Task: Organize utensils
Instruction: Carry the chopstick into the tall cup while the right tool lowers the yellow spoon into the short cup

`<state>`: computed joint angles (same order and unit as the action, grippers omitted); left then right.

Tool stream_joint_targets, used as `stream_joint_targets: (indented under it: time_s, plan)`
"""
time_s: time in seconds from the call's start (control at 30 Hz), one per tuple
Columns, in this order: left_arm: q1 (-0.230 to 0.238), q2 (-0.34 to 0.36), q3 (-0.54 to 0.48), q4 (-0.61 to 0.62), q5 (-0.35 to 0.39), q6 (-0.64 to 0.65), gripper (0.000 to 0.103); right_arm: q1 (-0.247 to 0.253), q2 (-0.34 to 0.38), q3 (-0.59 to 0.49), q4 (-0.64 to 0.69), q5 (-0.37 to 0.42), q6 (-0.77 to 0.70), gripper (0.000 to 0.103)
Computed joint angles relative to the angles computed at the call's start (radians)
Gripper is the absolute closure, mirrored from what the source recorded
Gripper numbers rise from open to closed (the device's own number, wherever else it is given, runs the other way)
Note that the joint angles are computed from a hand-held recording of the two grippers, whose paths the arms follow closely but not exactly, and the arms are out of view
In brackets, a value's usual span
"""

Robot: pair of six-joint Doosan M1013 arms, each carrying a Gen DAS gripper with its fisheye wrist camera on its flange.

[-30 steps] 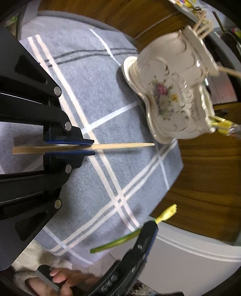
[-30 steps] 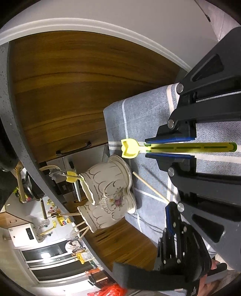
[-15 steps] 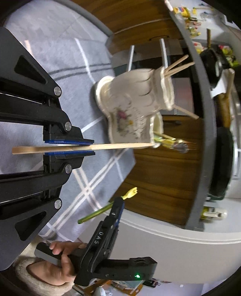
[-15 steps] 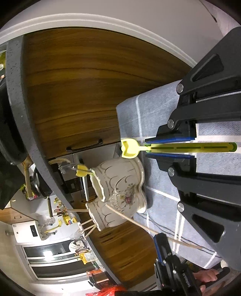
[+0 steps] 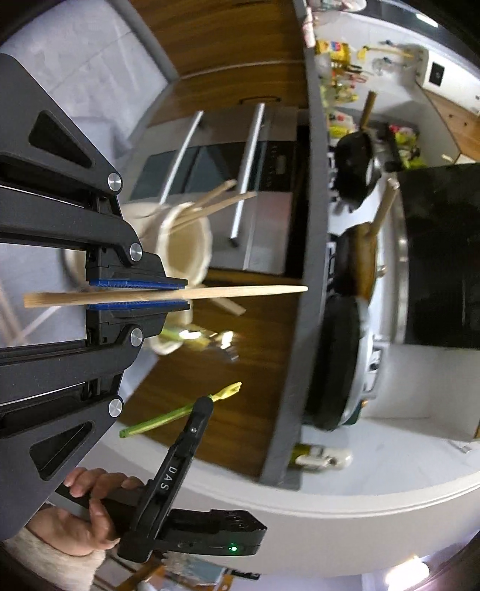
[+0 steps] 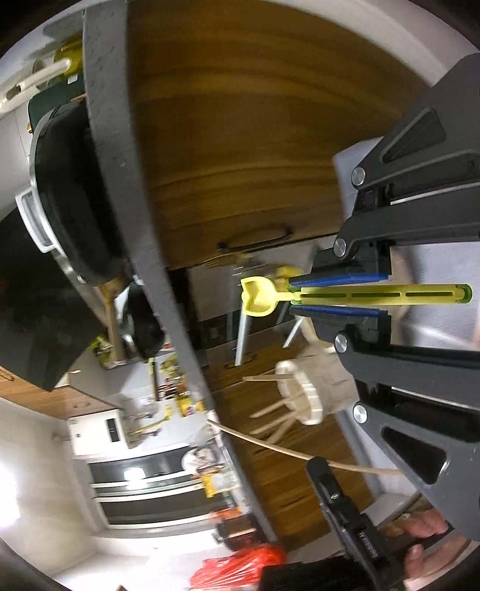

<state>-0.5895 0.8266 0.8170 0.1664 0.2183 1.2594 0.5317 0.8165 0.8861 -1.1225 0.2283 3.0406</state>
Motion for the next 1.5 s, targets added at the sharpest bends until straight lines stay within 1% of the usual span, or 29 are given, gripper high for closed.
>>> stream_joint_targets:
  time_s: [0.03, 0.13, 0.17, 0.2, 0.27, 0.3, 0.4, 0.47, 0.53, 0.57, 0.6, 0.63, 0.7, 0.77, 0.83, 0.87, 0.9, 0.97, 1.0, 1.03, 1.07, 1.1, 1.13, 1.17, 1.2, 1.27, 1.3, 1.43, 1.5]
  plan:
    - [0.003, 0.009, -0.021, -0.025, 0.004, 0.021, 0.097, -0.005, 0.014, -0.028, 0.024, -0.016, -0.014, 0.093]
    - [0.010, 0.040, -0.085, -0.026, -0.007, 0.001, 0.097, -0.015, 0.055, -0.111, 0.077, -0.038, -0.058, 0.093]
    - [0.012, 0.055, -0.114, -0.004, -0.008, -0.028, 0.097, -0.016, 0.064, -0.130, 0.093, -0.041, -0.072, 0.093]
    - [0.013, 0.069, -0.141, 0.044, -0.010, -0.082, 0.097, -0.018, 0.084, -0.168, 0.138, -0.051, -0.116, 0.093]
    - [0.016, 0.093, -0.187, 0.073, -0.012, -0.123, 0.097, -0.016, 0.111, -0.218, 0.171, -0.042, -0.165, 0.093]
    - [0.016, 0.103, -0.204, 0.091, -0.012, -0.144, 0.097, -0.015, 0.131, -0.253, 0.209, -0.040, -0.216, 0.093]
    - [0.014, 0.157, -0.304, 0.221, 0.021, -0.257, 0.097, -0.012, 0.171, -0.318, 0.249, -0.035, -0.281, 0.093]
    - [0.008, 0.184, -0.347, 0.363, 0.040, -0.373, 0.097, -0.009, 0.191, -0.345, 0.228, -0.034, -0.292, 0.093]
    - [0.005, 0.210, -0.387, 0.433, 0.063, -0.417, 0.097, -0.003, 0.213, -0.379, 0.240, -0.013, -0.344, 0.093]
    - [0.003, 0.221, -0.403, 0.453, 0.072, -0.426, 0.097, -0.002, 0.217, -0.382, 0.236, -0.011, -0.346, 0.093]
    - [0.004, 0.229, -0.411, 0.459, 0.072, -0.425, 0.097, -0.002, 0.225, -0.393, 0.269, -0.007, -0.389, 0.093]
    - [0.005, 0.230, -0.409, 0.457, 0.061, -0.423, 0.097, -0.002, 0.232, -0.403, 0.296, 0.001, -0.426, 0.093]
    - [0.004, 0.230, -0.395, 0.546, 0.049, -0.502, 0.097, -0.001, 0.240, -0.410, 0.303, 0.010, -0.443, 0.093]
    - [0.004, 0.230, -0.387, 0.551, 0.049, -0.498, 0.097, 0.001, 0.260, -0.449, 0.385, 0.051, -0.543, 0.093]
    - [0.004, 0.226, -0.373, 0.555, 0.050, -0.500, 0.097, 0.000, 0.262, -0.457, 0.446, 0.083, -0.609, 0.093]
    - [0.003, 0.220, -0.358, 0.576, 0.045, -0.519, 0.097, 0.000, 0.262, -0.459, 0.472, 0.094, -0.635, 0.093]
    - [0.003, 0.212, -0.340, 0.610, 0.037, -0.553, 0.097, 0.000, 0.254, -0.447, 0.507, 0.103, -0.666, 0.093]
    - [0.002, 0.189, -0.287, 0.688, 0.013, -0.630, 0.097, 0.001, 0.243, -0.430, 0.530, 0.123, -0.692, 0.093]
    - [0.002, 0.171, -0.249, 0.745, -0.005, -0.689, 0.097, 0.001, 0.231, -0.414, 0.572, 0.135, -0.735, 0.093]
    - [0.002, 0.159, -0.225, 0.773, -0.015, -0.718, 0.097, 0.002, 0.229, -0.413, 0.594, 0.157, -0.759, 0.093]
    - [0.001, 0.145, -0.195, 0.850, -0.025, -0.795, 0.097, 0.003, 0.224, -0.407, 0.594, 0.173, -0.758, 0.093]
    - [0.001, 0.136, -0.177, 0.884, -0.032, -0.831, 0.097, 0.003, 0.210, -0.380, 0.597, 0.167, -0.756, 0.093]
    - [0.001, 0.125, -0.155, 0.866, -0.041, -0.815, 0.097, 0.002, 0.192, -0.347, 0.592, 0.163, -0.743, 0.093]
    - [0.001, 0.116, -0.138, 0.878, -0.045, -0.830, 0.097, 0.002, 0.184, -0.331, 0.592, 0.161, -0.737, 0.093]
    - [0.001, 0.108, -0.123, 0.855, -0.048, -0.809, 0.097, 0.001, 0.171, -0.303, 0.600, 0.153, -0.731, 0.093]
    - [0.000, 0.099, -0.107, 0.792, -0.042, -0.752, 0.097, -0.002, 0.156, -0.273, 0.634, 0.144, -0.746, 0.093]
    - [0.001, 0.096, -0.100, 0.713, -0.031, -0.679, 0.097, -0.002, 0.147, -0.255, 0.628, 0.138, -0.736, 0.093]
    - [0.006, 0.089, -0.085, 0.551, -0.012, -0.539, 0.097, 0.004, 0.123, -0.200, 0.525, 0.122, -0.647, 0.093]
    - [0.008, 0.087, -0.082, 0.493, -0.007, -0.484, 0.097, 0.007, 0.118, -0.189, 0.493, 0.128, -0.628, 0.093]
